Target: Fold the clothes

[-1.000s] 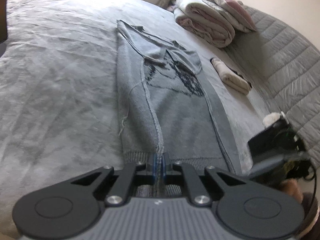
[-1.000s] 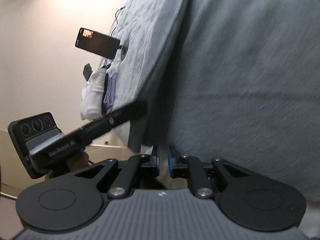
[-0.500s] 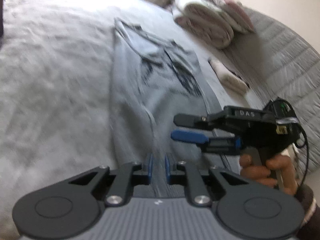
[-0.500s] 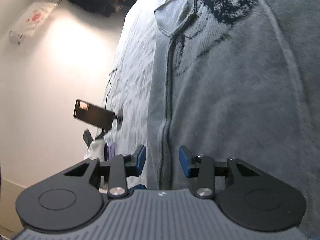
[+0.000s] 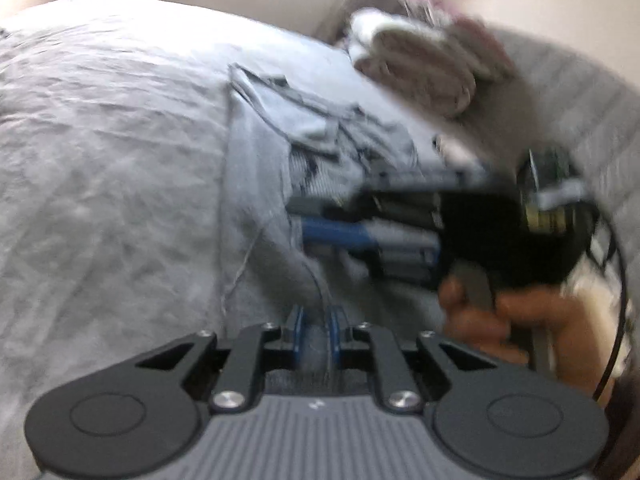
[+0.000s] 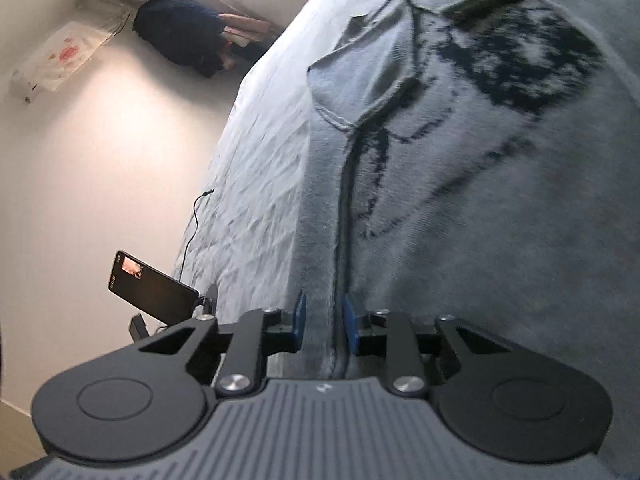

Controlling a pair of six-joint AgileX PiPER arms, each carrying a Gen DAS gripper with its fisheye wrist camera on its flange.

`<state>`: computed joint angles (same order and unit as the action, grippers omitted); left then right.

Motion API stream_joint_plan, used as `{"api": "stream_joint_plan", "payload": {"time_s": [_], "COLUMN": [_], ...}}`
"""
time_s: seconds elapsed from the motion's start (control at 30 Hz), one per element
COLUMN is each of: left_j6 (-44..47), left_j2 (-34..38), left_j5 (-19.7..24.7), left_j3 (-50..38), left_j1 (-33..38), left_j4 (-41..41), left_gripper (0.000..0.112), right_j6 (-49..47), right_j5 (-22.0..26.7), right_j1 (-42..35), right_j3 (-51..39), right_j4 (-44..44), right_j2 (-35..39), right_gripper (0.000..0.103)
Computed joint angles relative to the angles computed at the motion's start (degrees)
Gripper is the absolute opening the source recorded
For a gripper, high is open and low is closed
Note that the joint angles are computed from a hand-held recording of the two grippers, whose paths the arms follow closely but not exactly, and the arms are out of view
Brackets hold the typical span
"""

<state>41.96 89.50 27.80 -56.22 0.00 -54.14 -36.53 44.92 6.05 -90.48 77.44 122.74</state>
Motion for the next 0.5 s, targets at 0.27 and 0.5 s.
{"api": "stream_joint_plan", "payload": {"time_s": [0.27,0.5], "left_j6": [8.58,6.24], "left_j2": [-1.24,-2.81], "left_j5": [4.49,0.63], "left_j3": [1.28,1.84], "left_j1": [2.63,-0.38], "left_j4": [-6.18,-1.13], "left_gripper": [0.017,0.04], "right_j6": [-6.49,3.28], "right_j5": [-8.52,-4.17], "right_j1": [0.94,0.26], "right_j3": [5.67,-0.73], "right_j4": [-2.95,-7.93], "right_j2": [-6.1,-0.81], "right_gripper": [0.006,0.018]}}
